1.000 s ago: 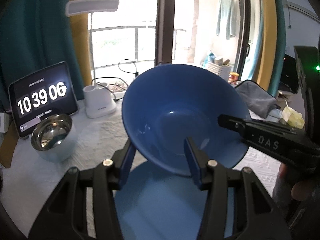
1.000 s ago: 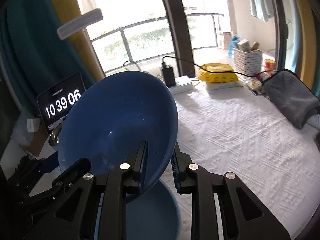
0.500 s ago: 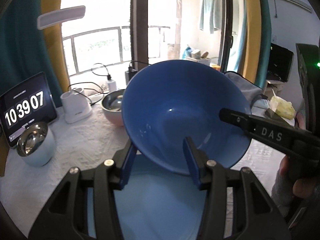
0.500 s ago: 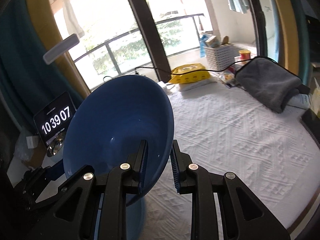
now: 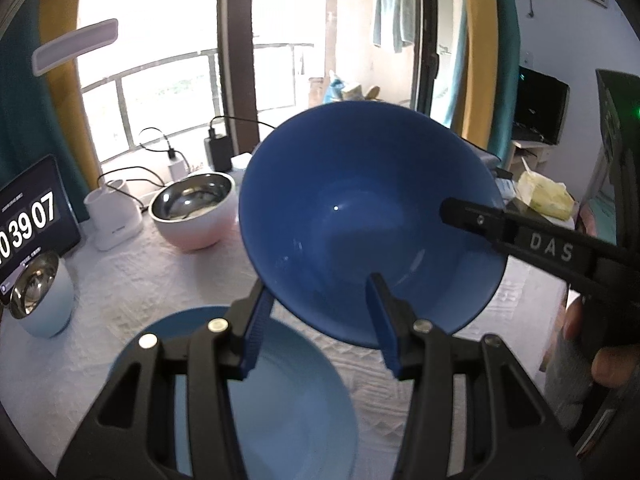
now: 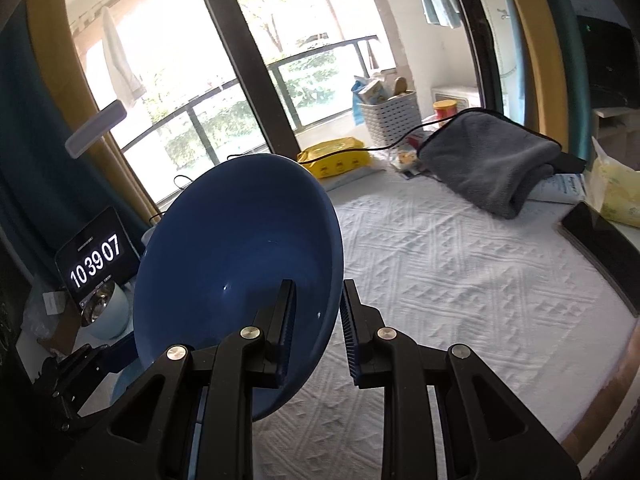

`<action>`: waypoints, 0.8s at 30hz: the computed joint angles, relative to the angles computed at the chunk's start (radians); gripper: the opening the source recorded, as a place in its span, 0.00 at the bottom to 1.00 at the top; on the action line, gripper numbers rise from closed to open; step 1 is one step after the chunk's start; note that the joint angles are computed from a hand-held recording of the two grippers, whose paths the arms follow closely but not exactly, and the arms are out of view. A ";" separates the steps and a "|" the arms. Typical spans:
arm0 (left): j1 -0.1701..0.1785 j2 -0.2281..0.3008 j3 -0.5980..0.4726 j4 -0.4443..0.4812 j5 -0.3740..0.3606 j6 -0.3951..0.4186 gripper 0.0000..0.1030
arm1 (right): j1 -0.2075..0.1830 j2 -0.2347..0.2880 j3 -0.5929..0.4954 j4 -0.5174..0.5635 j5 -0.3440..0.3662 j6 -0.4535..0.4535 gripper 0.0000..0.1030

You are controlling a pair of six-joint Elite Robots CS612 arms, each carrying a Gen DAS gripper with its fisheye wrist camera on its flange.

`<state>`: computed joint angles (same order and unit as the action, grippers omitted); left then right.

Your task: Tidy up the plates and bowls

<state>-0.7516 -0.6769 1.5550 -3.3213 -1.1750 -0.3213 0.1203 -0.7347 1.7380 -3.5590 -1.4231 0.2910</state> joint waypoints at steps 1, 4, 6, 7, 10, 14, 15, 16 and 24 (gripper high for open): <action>-0.002 0.001 -0.004 0.005 -0.003 0.001 0.47 | -0.003 -0.001 0.003 -0.003 -0.001 0.004 0.23; -0.007 0.005 -0.014 0.013 -0.009 0.005 0.47 | -0.010 -0.002 0.009 -0.007 -0.007 0.006 0.23; -0.009 0.008 -0.020 0.019 -0.017 0.007 0.47 | -0.014 -0.002 0.014 -0.010 -0.010 0.008 0.23; -0.009 0.009 -0.024 0.023 -0.022 0.009 0.47 | -0.017 -0.002 0.016 -0.010 -0.012 0.011 0.23; -0.012 0.014 -0.034 0.037 -0.031 0.015 0.47 | -0.024 -0.001 0.020 -0.009 -0.014 0.018 0.23; -0.016 0.023 -0.050 0.060 -0.040 0.015 0.47 | -0.032 0.003 0.022 -0.002 -0.017 0.025 0.23; -0.016 0.025 -0.052 0.064 -0.044 0.013 0.47 | -0.035 0.004 0.023 0.001 -0.016 0.027 0.24; -0.016 0.027 -0.056 0.069 -0.050 0.010 0.47 | -0.036 0.005 0.023 0.002 -0.016 0.027 0.24; -0.013 0.037 -0.070 0.104 -0.069 -0.003 0.47 | -0.042 0.019 0.015 0.023 -0.014 0.036 0.24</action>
<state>-0.7648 -0.6396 1.4851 -3.2177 -1.2445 -0.3246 0.0785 -0.7160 1.7525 -3.5365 -1.4367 0.3271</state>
